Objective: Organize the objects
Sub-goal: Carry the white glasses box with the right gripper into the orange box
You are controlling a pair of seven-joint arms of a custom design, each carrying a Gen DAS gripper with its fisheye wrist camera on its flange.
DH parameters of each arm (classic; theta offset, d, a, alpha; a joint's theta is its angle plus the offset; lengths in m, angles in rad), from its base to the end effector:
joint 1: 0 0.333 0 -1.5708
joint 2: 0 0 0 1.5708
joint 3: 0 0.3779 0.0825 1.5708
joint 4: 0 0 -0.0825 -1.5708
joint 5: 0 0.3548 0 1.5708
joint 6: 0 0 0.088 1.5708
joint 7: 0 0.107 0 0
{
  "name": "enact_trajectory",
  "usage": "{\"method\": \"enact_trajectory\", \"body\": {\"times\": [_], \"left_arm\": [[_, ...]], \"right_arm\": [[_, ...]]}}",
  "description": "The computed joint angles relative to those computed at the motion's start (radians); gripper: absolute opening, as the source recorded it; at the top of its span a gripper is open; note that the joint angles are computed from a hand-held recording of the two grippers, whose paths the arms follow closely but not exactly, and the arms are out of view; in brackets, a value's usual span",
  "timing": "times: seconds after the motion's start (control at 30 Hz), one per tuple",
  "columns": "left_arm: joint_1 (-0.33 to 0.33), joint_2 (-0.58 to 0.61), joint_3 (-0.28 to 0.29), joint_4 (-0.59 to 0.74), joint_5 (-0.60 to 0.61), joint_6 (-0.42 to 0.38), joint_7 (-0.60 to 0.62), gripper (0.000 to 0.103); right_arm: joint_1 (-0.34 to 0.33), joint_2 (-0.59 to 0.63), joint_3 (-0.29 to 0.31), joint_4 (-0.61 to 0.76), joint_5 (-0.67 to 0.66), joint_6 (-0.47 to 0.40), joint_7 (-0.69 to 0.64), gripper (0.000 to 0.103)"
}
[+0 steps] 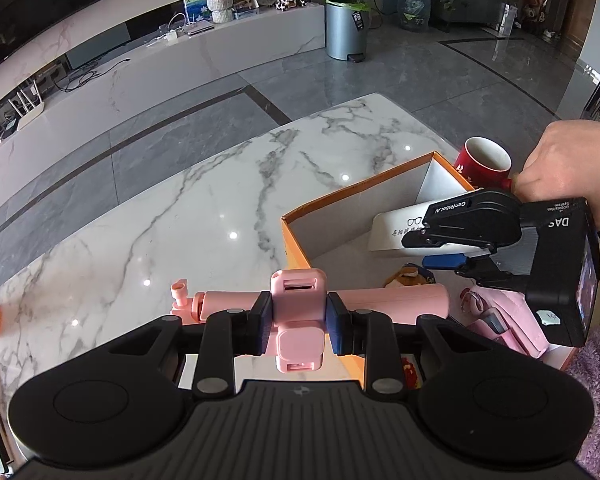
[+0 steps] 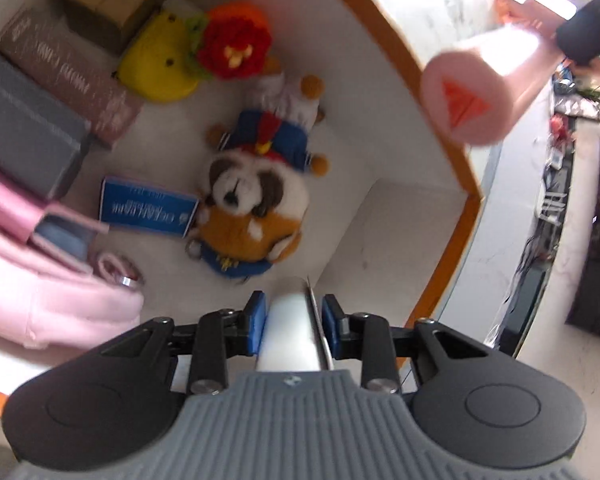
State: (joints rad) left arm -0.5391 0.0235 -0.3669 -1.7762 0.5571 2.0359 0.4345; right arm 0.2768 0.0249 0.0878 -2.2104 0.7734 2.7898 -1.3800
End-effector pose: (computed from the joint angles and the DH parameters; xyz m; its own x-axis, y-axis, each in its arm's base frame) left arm 0.3756 -0.4269 0.6342 0.0535 -0.9969 -0.0583 -0.8460 -0.0142 -0.5329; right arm 0.5209 0.1642 0.5000 0.3109 0.7361 0.6013 0.8306 -0.5179 0.2046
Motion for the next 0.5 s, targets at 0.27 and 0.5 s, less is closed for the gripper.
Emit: {"method": "enact_trajectory", "body": {"times": [0.27, 0.5], "left_arm": [[0.000, -0.014, -0.003, -0.009, -0.007, -0.026, -0.014, 0.033], [0.006, -0.024, -0.004, -0.028, -0.014, -0.002, -0.022, 0.033]], "right_arm": [[-0.034, 0.019, -0.013, 0.013, 0.319, -0.144, -0.541, 0.032], [0.007, 0.006, -0.001, -0.003, 0.081, 0.057, -0.053, 0.047]]}}
